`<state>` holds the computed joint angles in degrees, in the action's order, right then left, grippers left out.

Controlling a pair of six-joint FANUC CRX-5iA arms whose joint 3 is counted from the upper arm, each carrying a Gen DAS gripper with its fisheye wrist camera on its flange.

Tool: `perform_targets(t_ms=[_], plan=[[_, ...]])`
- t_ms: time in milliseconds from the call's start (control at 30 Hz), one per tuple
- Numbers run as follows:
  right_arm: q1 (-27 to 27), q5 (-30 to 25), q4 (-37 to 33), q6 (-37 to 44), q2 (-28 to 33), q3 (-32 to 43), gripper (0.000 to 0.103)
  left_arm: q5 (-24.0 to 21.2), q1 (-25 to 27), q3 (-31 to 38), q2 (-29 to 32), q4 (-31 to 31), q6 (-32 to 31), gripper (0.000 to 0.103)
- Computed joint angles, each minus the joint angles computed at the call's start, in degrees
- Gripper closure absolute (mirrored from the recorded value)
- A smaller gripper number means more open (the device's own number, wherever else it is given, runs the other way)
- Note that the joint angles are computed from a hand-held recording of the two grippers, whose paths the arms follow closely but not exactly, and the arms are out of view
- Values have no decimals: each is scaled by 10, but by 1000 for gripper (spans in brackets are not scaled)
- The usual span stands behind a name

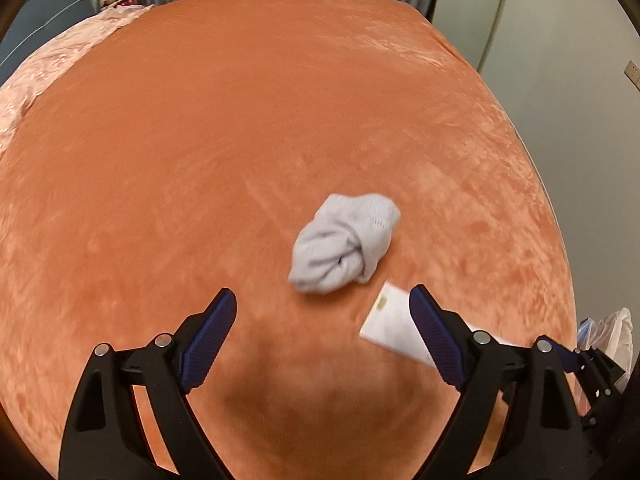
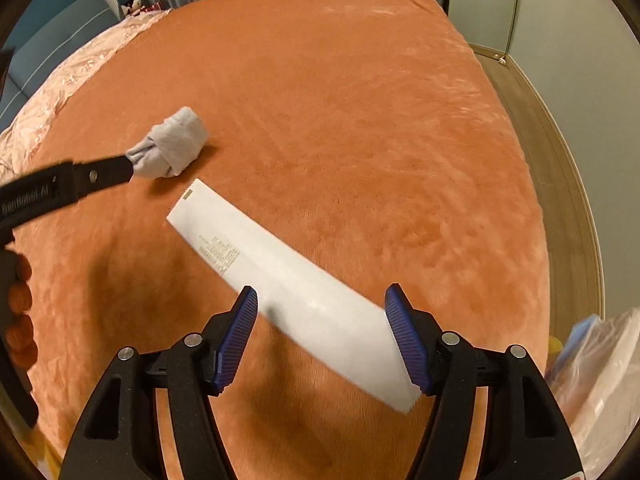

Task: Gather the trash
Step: 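Move both tools back over the bed toward the grey sock and paper strip, then grasp the grey sock with the left tool while the right tool grasps the white paper strip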

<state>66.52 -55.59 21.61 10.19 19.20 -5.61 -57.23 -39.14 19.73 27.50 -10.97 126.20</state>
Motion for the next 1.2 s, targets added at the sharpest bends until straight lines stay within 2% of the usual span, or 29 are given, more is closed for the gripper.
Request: perform_targets(t_ms=[100, 133, 167, 233, 267, 333, 500, 600, 700, 867, 1033, 1133, 1200], plan=[[-10, 11, -13, 11, 10, 6, 39, -11, 5, 38, 34, 1, -15, 21], [-11, 19, -10, 6, 11, 2, 32, -10, 9, 44, 43, 10, -20, 25], [-13, 28, -8, 3, 11, -2, 29, -7, 16, 47, 52, 27, -29, 34], [-14, 45, -1, -8, 11, -9, 26, -9, 22, 55, 68, 45, -36, 41], [-15, 50, 1, -11, 12, -11, 23, -9, 23, 54, 71, 51, -39, 49], [-14, 57, 9, -19, 14, -15, 21, 4, 26, 43, 69, 64, -41, 54], [-16, 70, 12, -18, 15, -19, 22, 13, 15, 24, 51, 44, -31, 67], [-9, 68, 6, -1, 10, -23, 27, 20, 10, 0, 33, 44, -22, 70], [1, 61, -3, 16, -1, -27, 38, 21, 2, -23, 15, 49, -8, 71], [22, 70, -28, 22, -32, -51, 61, 17, -24, -66, -22, 36, 28, 71], [49, 91, -57, 3, -66, -81, 73, 29, -44, -113, -56, 52, 51, 71], [67, 114, -67, -29, -89, -105, 77, 24, -68, -129, -73, 43, 68, 71], [83, 125, -68, -49, -102, -117, 84, 25, -79, -142, -85, 46, 74, 71]])
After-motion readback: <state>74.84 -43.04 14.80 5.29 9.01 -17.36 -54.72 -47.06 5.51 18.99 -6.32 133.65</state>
